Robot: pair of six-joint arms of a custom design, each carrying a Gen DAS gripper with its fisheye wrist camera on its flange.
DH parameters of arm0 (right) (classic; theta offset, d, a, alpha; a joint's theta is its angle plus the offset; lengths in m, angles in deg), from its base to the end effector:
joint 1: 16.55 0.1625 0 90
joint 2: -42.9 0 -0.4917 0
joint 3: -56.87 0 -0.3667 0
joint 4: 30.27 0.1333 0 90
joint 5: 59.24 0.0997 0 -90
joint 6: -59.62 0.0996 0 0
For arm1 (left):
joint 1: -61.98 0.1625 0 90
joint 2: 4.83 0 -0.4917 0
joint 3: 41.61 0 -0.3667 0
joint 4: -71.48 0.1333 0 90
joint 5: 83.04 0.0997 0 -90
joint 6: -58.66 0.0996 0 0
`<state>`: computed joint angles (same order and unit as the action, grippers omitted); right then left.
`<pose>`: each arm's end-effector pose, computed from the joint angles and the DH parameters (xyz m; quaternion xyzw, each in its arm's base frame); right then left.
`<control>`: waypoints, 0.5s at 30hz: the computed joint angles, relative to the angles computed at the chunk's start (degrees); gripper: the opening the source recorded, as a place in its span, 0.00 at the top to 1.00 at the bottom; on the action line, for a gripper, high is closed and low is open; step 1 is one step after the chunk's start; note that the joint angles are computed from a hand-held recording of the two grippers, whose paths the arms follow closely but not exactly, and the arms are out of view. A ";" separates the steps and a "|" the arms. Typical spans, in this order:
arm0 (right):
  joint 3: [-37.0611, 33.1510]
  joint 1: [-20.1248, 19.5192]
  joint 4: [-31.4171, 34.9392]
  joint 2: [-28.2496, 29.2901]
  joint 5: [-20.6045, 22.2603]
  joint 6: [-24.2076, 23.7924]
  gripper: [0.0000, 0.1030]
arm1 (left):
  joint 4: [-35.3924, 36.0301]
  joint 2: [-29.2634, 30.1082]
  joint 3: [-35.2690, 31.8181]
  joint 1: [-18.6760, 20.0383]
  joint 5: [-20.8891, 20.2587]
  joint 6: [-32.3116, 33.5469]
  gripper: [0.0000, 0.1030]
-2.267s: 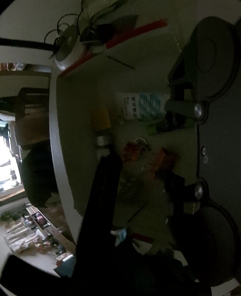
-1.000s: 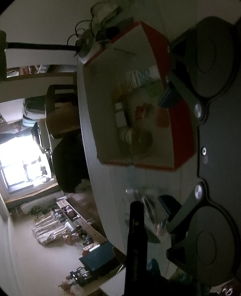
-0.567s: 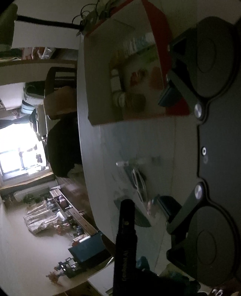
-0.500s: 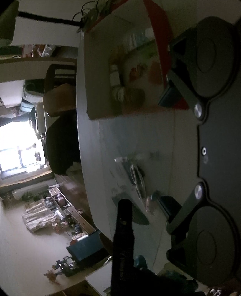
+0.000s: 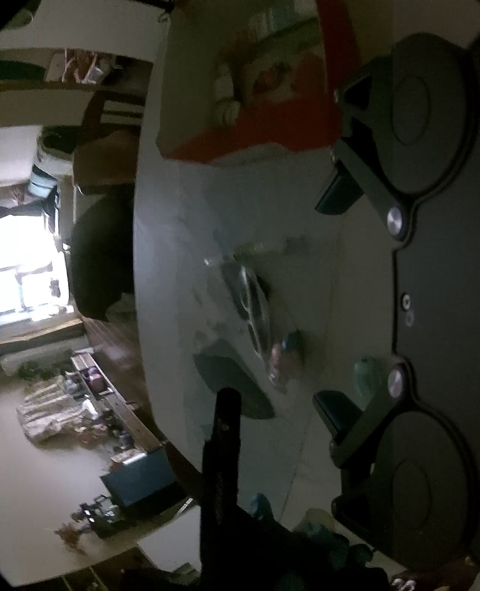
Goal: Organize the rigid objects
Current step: 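Lift both tools out of the box and move toward the table items, then grasp the small doll figure with the left tool while the right tool grasps the teal oval object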
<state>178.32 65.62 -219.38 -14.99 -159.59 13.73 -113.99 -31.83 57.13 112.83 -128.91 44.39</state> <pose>0.0377 -0.5732 0.2289 0.2832 -0.9055 0.2324 0.2140 -0.2678 -0.6499 0.0122 0.1199 0.9023 -0.3355 0.2428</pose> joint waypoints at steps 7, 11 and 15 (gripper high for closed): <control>0.69 1.38 -0.36 4.36 -3.10 -1.81 0.05 | 1.57 0.78 -0.06 2.78 0.95 -1.13 0.00; 0.84 1.81 -0.36 6.39 -4.64 -3.38 0.05 | 1.91 1.57 -0.35 4.05 0.44 -1.59 0.00; 0.64 2.34 -0.27 8.30 -6.56 -4.50 0.06 | 0.80 3.19 -1.17 4.59 0.15 0.30 0.00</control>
<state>178.96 67.96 -219.66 -6.69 -166.15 9.23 -113.19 -28.64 55.96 117.42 -128.76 44.70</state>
